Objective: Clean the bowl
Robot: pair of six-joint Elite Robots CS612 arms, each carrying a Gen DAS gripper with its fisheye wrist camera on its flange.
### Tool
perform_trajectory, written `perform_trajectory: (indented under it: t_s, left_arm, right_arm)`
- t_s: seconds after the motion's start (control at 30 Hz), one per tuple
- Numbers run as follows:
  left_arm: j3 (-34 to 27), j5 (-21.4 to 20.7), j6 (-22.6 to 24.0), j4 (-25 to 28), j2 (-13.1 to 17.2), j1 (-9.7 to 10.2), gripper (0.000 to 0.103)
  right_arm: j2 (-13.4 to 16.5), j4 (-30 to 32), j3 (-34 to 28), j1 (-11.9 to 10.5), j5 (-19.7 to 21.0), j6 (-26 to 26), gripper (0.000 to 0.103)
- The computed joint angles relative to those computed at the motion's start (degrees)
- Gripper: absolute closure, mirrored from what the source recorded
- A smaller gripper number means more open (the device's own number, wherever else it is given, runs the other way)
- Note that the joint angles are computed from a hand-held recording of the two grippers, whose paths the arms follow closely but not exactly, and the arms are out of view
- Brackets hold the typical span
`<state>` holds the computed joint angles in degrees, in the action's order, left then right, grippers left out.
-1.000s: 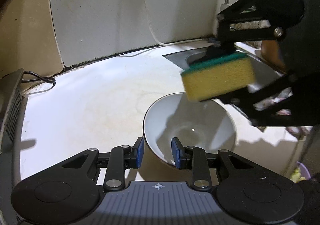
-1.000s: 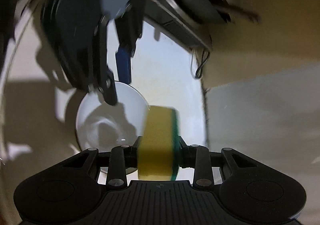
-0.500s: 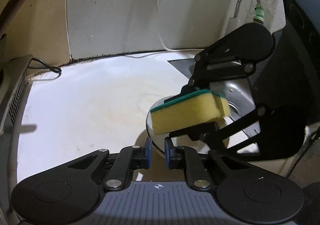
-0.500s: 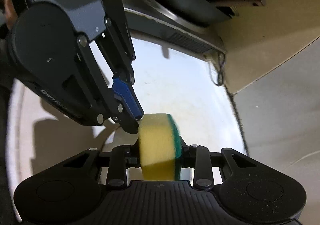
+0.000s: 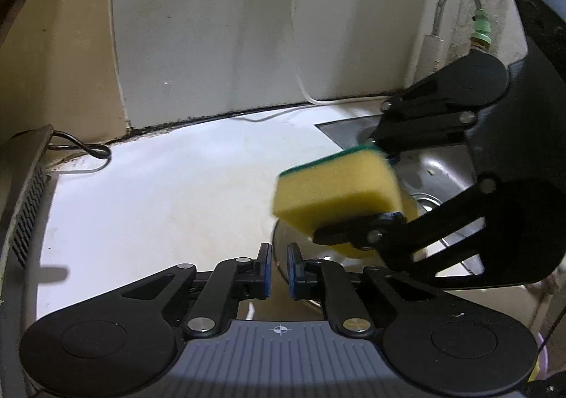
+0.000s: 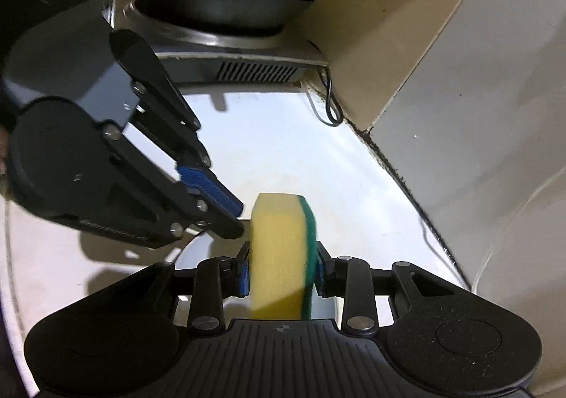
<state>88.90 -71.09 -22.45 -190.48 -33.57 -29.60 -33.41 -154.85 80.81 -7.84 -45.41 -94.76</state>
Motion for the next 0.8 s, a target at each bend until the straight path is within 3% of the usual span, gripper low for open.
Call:
perform_trajectory:
  t_s: [0.1,0.2,0.33,0.37,0.4,0.47,0.6,0.7,0.77,0.8]
  left_arm:
    - [-0.4,0.1,0.9,0.5,0.1,0.00,0.092]
    - [-0.5,0.7,1.7,1.1,0.0,-0.23,0.092]
    - [-0.7,1.1,2.5,1.4,0.1,-0.41,0.092]
    - [-0.7,0.9,2.7,1.4,0.1,-0.43,0.092]
    - [-0.8,0.8,2.8,1.5,0.1,-0.46,0.092]
    - [-0.9,1.1,3.7,1.7,0.2,-0.62,0.092]
    - [-1.0,0.7,4.8,1.9,0.3,-0.77,0.092]
    - [-0.9,0.2,5.5,2.4,0.2,-0.92,0.092]
    - [-1.0,0.0,6.3,2.6,0.3,-1.01,0.092]
    - [-1.0,-0.1,6.7,2.6,0.4,-1.06,0.092]
  right_arm:
    - [-0.3,-0.3,0.9,-0.6,1.3,0.3,0.043]
    - [-0.2,-8.6,3.3,-1.2,2.5,4.0,0.043]
    - [-0.7,-7.6,4.1,-1.1,0.0,4.8,0.044]
    - [-0.6,-8.7,4.4,-1.0,-0.8,5.8,0.047]
    - [-0.5,-9.6,4.7,-1.0,-1.3,6.9,0.058]
    - [-0.5,-10.5,4.9,-1.0,-1.3,8.9,0.071]
    - [-1.1,-14.5,6.1,-1.4,0.3,9.0,0.072]
    - [-0.5,-23.9,6.4,-1.1,0.1,9.4,0.072]
    - [0.7,-31.6,6.1,-0.7,-1.6,5.1,0.072]
    - [1.3,-33.7,5.9,-0.4,-3.2,-0.1,0.072]
